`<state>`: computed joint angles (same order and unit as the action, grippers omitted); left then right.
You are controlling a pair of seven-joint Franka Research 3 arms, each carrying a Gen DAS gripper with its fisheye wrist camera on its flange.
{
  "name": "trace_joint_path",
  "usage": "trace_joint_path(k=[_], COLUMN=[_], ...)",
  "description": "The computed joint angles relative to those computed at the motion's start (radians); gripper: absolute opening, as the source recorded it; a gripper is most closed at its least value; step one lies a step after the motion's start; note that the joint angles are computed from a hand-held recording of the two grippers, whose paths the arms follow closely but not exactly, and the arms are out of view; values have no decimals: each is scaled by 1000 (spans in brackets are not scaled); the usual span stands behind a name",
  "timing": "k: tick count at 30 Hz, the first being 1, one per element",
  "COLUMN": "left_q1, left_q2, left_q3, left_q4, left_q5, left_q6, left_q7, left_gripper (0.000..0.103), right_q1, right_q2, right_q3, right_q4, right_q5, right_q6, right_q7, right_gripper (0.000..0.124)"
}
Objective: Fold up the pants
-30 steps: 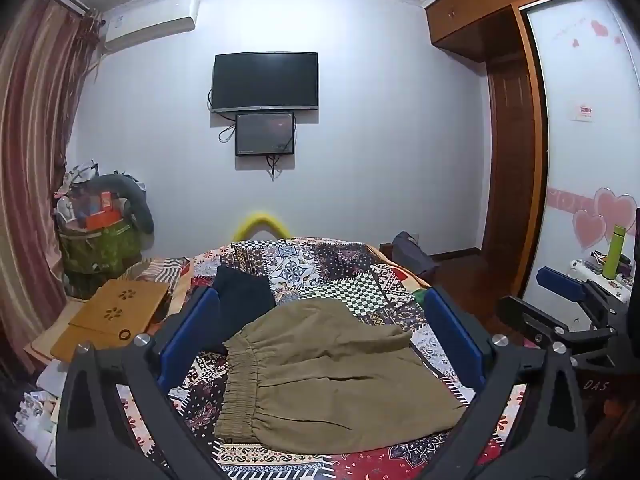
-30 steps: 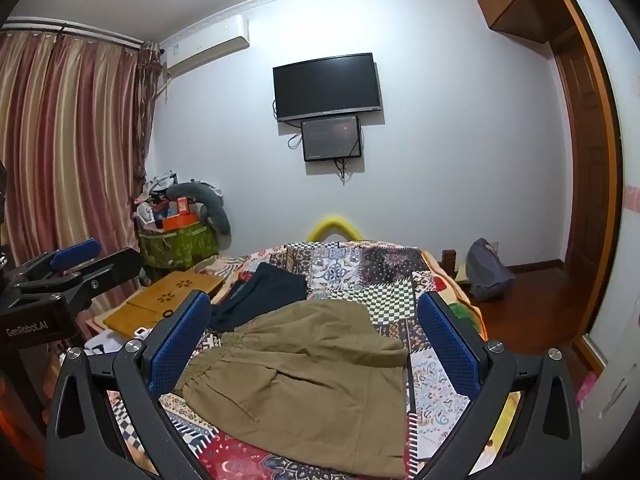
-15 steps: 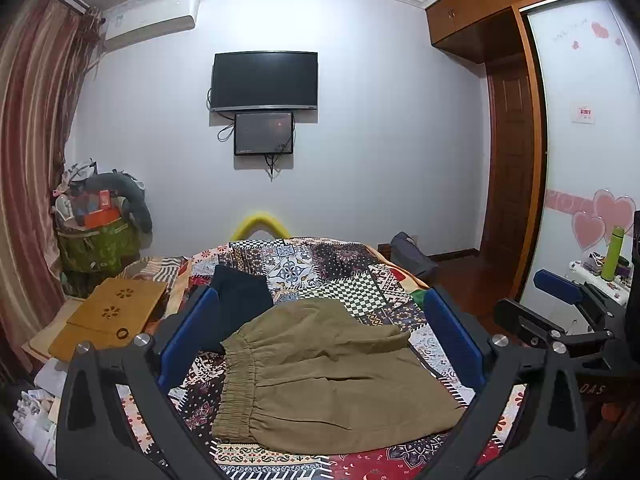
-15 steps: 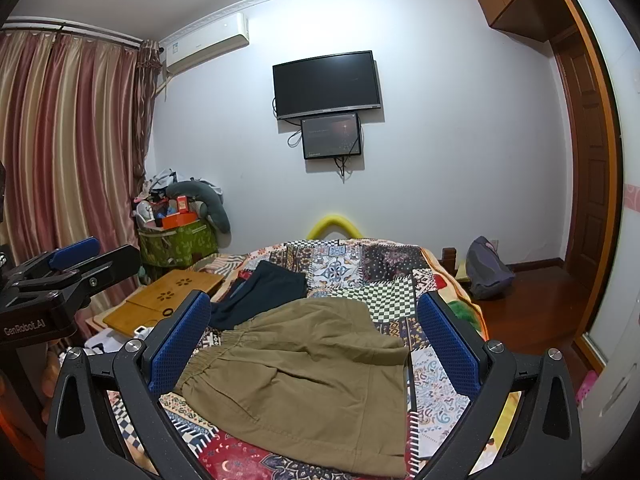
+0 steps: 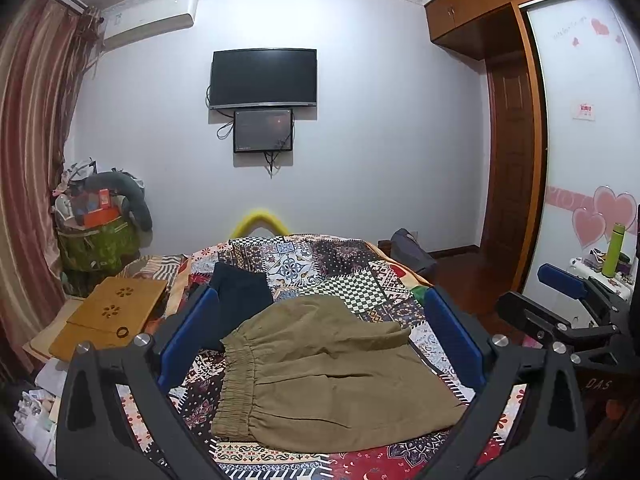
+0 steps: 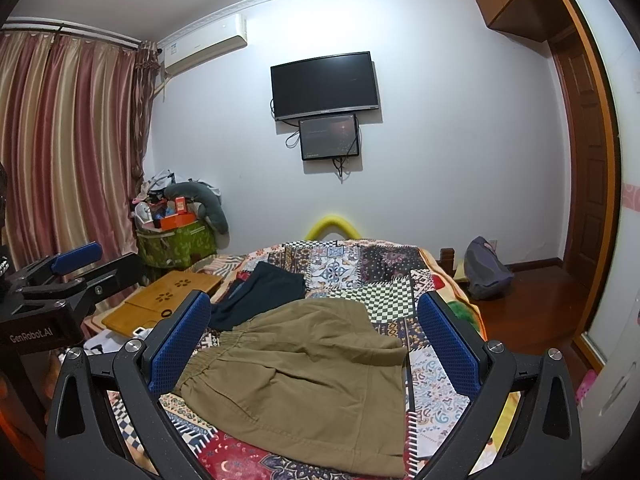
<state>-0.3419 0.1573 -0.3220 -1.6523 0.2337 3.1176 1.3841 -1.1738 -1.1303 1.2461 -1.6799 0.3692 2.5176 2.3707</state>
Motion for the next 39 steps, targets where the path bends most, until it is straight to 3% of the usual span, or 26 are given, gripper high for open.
trace_joint_path(k=[39], left_q1=[-2], left_q2=[-4], left_q3=[6], left_q4=[2], left_q5=[13], left_q6=[-2], left_q7=[-23], left_gripper=[103], right_q1=[11], right_q2=[7], right_q3=[-14], right_q4=[1], right_q5=[-13], right_q6=[-14], right_q7=[-2], right_gripper=[103])
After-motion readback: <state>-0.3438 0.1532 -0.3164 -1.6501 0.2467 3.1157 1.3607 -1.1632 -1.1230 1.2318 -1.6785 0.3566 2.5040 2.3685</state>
